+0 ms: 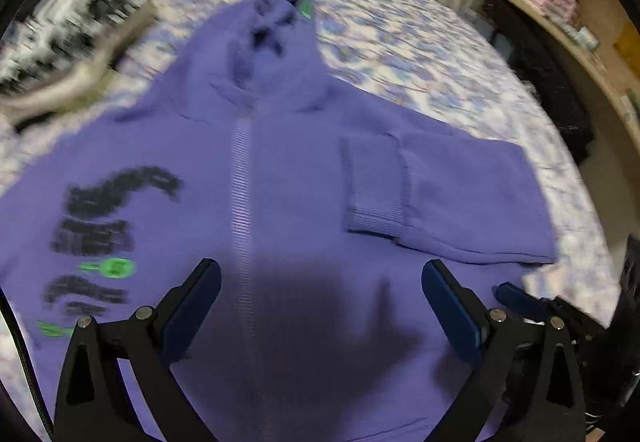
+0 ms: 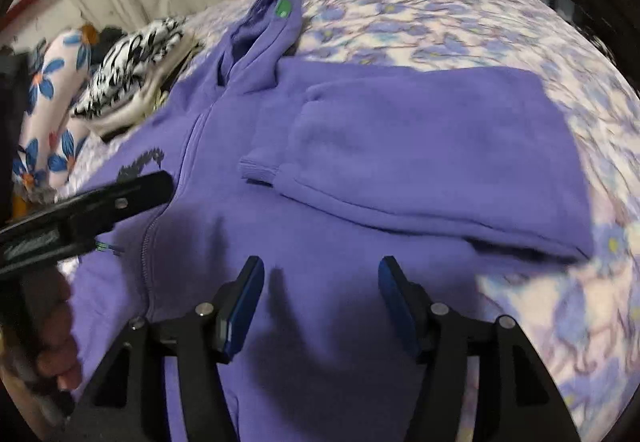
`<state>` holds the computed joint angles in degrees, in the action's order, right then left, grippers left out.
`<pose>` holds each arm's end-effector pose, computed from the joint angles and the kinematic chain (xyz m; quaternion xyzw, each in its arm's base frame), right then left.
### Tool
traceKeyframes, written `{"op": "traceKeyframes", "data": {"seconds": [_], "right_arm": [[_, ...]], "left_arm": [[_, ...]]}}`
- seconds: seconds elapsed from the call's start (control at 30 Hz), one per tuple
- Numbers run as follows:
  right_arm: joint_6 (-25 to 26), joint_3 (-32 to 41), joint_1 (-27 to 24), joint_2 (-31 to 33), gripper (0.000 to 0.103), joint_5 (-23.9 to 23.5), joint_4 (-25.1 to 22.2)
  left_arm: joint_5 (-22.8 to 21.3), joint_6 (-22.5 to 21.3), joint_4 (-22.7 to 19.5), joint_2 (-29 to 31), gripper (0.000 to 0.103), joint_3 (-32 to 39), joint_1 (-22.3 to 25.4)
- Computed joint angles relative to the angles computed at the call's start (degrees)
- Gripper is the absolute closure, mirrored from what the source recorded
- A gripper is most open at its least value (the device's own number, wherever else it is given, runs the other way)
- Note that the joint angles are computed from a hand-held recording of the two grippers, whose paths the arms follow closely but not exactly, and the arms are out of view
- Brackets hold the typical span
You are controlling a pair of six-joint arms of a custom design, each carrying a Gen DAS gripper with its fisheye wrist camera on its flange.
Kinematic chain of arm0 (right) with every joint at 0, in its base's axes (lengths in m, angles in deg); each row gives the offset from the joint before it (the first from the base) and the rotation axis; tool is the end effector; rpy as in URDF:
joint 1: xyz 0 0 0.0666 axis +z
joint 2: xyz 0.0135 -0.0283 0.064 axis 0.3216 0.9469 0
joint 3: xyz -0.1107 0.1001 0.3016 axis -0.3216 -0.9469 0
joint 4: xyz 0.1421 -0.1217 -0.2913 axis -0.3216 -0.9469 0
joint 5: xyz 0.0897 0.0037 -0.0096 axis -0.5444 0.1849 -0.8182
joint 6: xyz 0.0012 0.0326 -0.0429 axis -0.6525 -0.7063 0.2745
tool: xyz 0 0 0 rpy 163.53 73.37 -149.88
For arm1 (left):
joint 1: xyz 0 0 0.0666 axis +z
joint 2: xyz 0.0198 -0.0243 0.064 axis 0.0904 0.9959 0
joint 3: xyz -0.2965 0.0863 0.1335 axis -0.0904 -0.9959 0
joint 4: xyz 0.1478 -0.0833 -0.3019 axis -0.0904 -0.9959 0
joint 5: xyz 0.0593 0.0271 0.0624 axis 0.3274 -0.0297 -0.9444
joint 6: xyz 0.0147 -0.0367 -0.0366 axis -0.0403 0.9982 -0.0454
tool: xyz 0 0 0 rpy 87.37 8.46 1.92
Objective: Fold large clothes
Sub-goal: 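Grasp the folded sleeve cuff with the left tool and lay it flat across the body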
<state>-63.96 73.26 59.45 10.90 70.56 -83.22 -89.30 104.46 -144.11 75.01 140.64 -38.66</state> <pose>0.2648 0.2196 0.3808 -0.0066 0.9534 0.1244 0.2747 0.3396 -0.3206 0.3803 -0.0008 0.9625 -0.1354 0.2351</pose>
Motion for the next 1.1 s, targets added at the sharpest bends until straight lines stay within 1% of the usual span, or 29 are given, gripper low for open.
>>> {"op": "traceKeyframes", "data": {"seconds": [0.03, 0.1, 0.2, 0.33, 0.43, 0.5, 0.53, 0.57, 0.6, 0.63, 0.67, 0.7, 0.73, 0.8, 0.83, 0.87, 1.0, 1.03, 1.1], "right_arm": [[-0.5, 0.0, 0.3, 0.3, 0.043, 1.0, 0.4], [-1.2, -1.8, 0.0, -2.5, 0.043, 2.6, -0.2], [-2.5, -3.5, -0.2, -4.6, 0.044, 4.4, 0.0], [-4.3, -5.1, -1.1, -6.3, 0.044, 4.8, 0.2], [-5.1, -6.3, -1.6, -7.0, 0.044, 4.3, 0.7], [-5.3, -7.0, -1.8, -7.2, 0.044, 4.0, 0.9], [-5.5, -7.0, -1.9, -7.1, 0.044, 4.0, 0.8], [-5.7, -7.1, -2.2, -7.0, 0.044, 4.0, 0.5], [-6.0, -7.3, -2.5, -6.9, 0.044, 3.8, 0.5], [-6.2, -7.1, -2.7, -6.6, 0.044, 3.7, 0.4], [-6.5, -7.1, -3.1, -6.4, 0.044, 3.4, 0.2], [-6.7, -7.1, -3.2, -6.4, 0.044, 3.2, 0.1], [-6.9, -7.3, -3.4, -6.5, 0.044, 3.1, 0.2], [-7.1, -7.0, -3.3, -6.6, 0.044, 3.7, -0.4], [-7.3, -7.0, -3.1, -6.7, 0.044, 4.1, -0.5], [-7.2, -6.9, -2.9, -6.9, 0.044, 4.5, -0.8], [-6.6, -5.6, -2.2, -6.9, 0.044, 6.0, -2.2], [-6.4, -5.1, -2.0, -6.7, 0.044, 6.6, -2.6], [-5.9, -4.1, -1.4, -6.7, 0.044, 7.4, -3.0]], "left_arm": [[1.7, 0.0, 1.3, 0.2, 0.003, -0.3, 0.3], [5.1, 0.4, 3.9, 1.3, 0.003, -0.5, 0.9], [10.2, 2.0, 8.1, 4.0, 0.003, 0.0, 2.0], [14.2, 3.8, 9.6, 8.9, 0.006, 2.8, 3.5], [13.8, 3.6, 8.5, 12.7, 0.007, 5.6, 3.8], [11.5, 3.2, 6.7, 14.9, 0.012, 8.1, 3.1], [10.1, 2.7, 5.3, 15.7, 0.028, 9.6, 2.8], [8.5, 1.8, 3.4, 16.8, 0.053, 11.5, 2.4], [9.5, 0.2, 2.4, 17.7, 0.061, 13.2, 2.3], [11.1, -0.2, 3.4, 17.5, 0.088, 12.9, 2.2], [12.9, -0.4, 3.7, 17.6, 0.089, 13.5, 2.3], [10.8, -0.7, 1.2, 18.5, 0.089, 15.8, 1.6], [7.5, -2.7, -3.1, 20.1, 0.09, 19.8, 0.6], [3.0, -4.7, -6.6, 20.7, 0.09, 23.6, -0.9], [0.4, -6.2, -7.4, 20.2, 0.09, 24.9, -1.6], [-1.8, -7.6, -7.2, 19.0, 0.09, 25.4, -2.2], [-8.1, -11.4, -7.9, 14.2, 0.09, 26.3, -3.0], [-10.3, -12.2, -8.3, 12.3, 0.09, 26.0, -2.9], [-12.7, -13.4, -9.2, 9.1, 0.09, 24.2, -2.1]]}}
